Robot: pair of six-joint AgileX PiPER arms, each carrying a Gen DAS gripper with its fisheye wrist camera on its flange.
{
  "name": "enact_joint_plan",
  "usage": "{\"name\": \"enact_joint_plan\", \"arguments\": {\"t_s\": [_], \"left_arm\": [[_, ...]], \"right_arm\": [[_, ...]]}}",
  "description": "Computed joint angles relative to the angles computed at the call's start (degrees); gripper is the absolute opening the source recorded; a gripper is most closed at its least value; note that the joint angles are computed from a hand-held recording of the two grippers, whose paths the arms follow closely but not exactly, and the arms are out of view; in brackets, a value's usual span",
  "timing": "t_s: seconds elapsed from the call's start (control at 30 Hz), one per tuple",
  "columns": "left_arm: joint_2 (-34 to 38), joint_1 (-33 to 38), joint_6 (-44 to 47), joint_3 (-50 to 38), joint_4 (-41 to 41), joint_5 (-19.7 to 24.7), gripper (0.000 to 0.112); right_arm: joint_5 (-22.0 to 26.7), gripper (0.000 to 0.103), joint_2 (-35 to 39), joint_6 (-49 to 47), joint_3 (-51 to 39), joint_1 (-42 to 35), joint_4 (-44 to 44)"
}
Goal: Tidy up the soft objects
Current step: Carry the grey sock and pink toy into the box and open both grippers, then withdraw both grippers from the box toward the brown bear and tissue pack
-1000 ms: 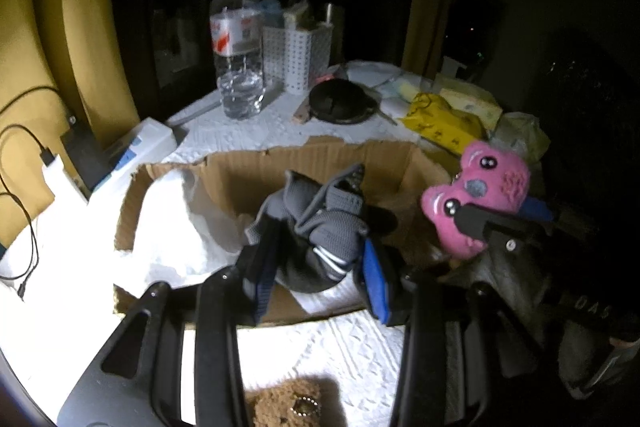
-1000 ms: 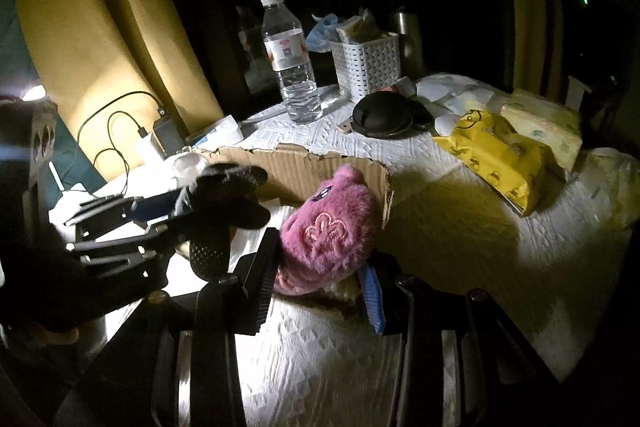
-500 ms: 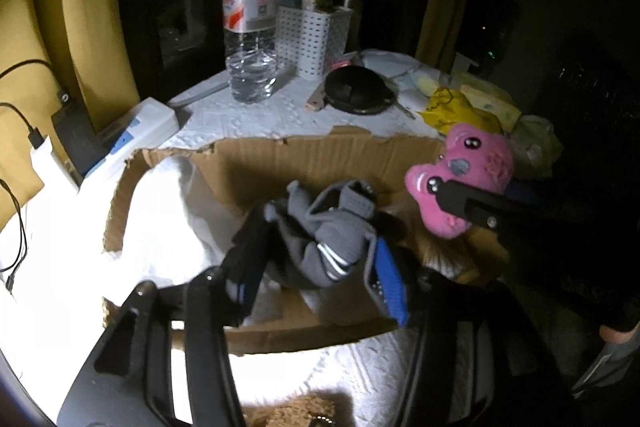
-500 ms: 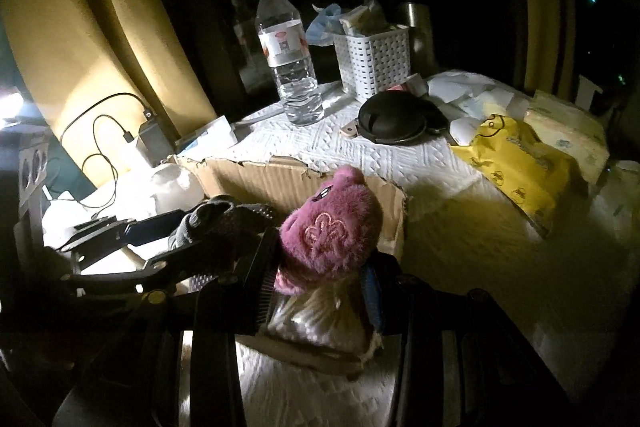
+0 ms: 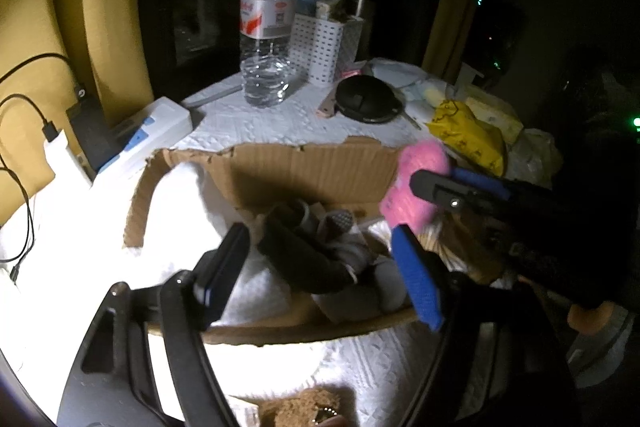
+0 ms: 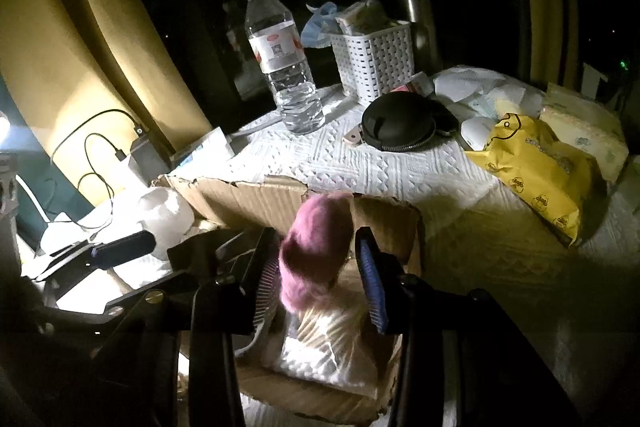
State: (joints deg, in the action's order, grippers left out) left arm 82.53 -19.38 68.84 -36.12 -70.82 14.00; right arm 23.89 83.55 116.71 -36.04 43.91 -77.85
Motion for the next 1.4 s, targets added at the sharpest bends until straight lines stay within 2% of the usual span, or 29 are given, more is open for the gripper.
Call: {"name": "enact_joint_plan", "arguments": {"t_s": [0.1, 0.33, 0.5, 0.87, 1.03, 1.07, 1.17, 1.4], "left_arm": [[-0.1, 0.1, -0.9, 0.1, 0.8, -0.1, 0.075], [-1.9, -0.2, -4.6, 1.0, 4.4, -0.5, 0.075], [-3.9, -0.8, -8.5, 1.8, 8.1, -0.5, 0.075], [-9.6, -0.4, -14.9, 4.7, 14.2, 0.3, 0.075], [-12.8, 0.8, -16.8, 6.4, 16.8, 1.4, 0.075], [-13.5, 1.0, -17.8, 6.7, 17.9, 1.6, 0.076], [-15.7, 1.9, -18.3, 7.7, 18.7, 2.5, 0.093], [-20.3, 7.6, -15.0, 10.1, 18.3, 6.9, 0.094]], "right_arm": [[0.0, 0.046, 0.0, 1.1, 0.3, 0.0, 0.0], [6.1, 0.046, -1.7, -1.7, 1.2, 3.3, 5.2], [8.3, 0.046, -4.0, -2.3, 2.2, 5.1, 6.9], [17.2, 0.047, -8.0, -3.5, 1.9, 14.6, 12.4], [21.4, 0.057, -8.9, -2.4, 1.3, 19.7, 14.3], [22.4, 0.058, -9.0, -2.2, 1.1, 20.8, 14.7], [25.0, 0.058, -8.9, -1.3, 0.4, 24.1, 15.8], [30.0, 0.058, -7.8, 1.2, -1.3, 30.4, 17.2]]}}
